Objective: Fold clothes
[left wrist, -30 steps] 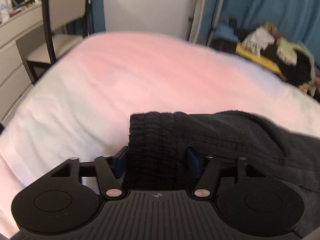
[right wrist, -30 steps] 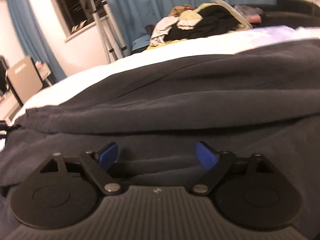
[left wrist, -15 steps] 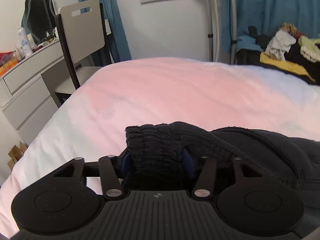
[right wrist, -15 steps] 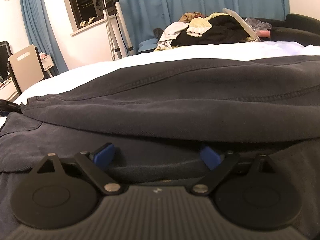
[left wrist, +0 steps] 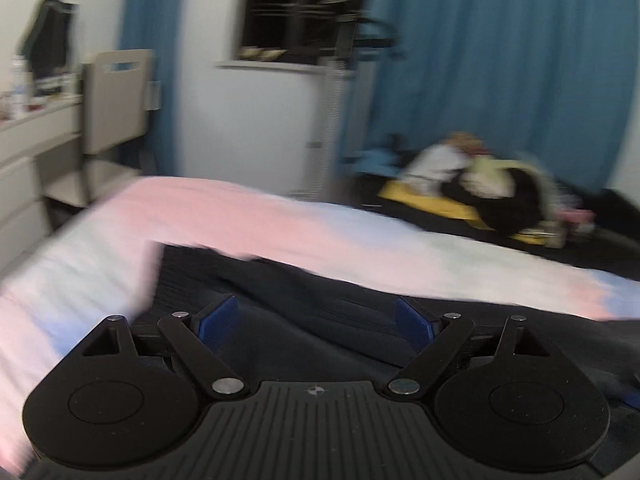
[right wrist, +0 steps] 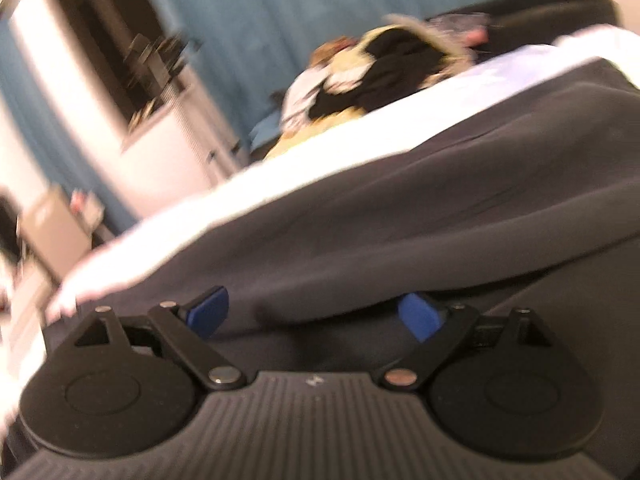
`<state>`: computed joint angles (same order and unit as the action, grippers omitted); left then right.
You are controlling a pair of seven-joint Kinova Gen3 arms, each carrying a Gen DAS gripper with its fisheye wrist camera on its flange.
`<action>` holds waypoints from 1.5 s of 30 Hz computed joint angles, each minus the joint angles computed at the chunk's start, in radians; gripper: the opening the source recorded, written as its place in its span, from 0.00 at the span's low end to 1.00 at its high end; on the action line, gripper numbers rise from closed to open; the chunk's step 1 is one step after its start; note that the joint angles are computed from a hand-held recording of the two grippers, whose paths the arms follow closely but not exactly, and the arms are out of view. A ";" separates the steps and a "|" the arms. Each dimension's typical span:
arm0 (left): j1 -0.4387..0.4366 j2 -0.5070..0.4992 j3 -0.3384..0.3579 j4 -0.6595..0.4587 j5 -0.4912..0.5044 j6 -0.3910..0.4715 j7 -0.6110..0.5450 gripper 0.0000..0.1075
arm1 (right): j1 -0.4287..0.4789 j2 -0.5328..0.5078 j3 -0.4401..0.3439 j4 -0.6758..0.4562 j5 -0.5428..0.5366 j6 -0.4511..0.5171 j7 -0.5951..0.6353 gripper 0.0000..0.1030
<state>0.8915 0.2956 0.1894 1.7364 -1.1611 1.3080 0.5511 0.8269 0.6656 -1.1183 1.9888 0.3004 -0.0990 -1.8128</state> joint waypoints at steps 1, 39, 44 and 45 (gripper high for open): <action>0.024 0.027 -0.008 -0.021 -0.016 -0.038 0.012 0.82 | 0.046 0.018 -0.033 -0.016 -0.028 0.027 -0.022 0.90; 0.062 0.158 -0.271 0.076 -0.398 -0.695 0.364 0.05 | 0.099 0.220 0.103 -0.226 -0.156 -0.387 0.008 0.69; 0.030 0.135 -0.207 0.124 -0.504 -0.617 0.519 0.00 | 0.011 0.135 0.245 -0.168 -0.242 -0.549 0.005 0.69; 0.023 0.136 -0.195 0.124 -0.498 -0.603 0.511 0.00 | -0.021 0.108 0.291 -0.170 -0.275 -0.553 0.005 0.68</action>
<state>0.9147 0.4321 -0.0056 1.8600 -1.6587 0.7051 1.0618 0.8059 0.7739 -0.8269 1.8188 0.0251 -0.6516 -1.8074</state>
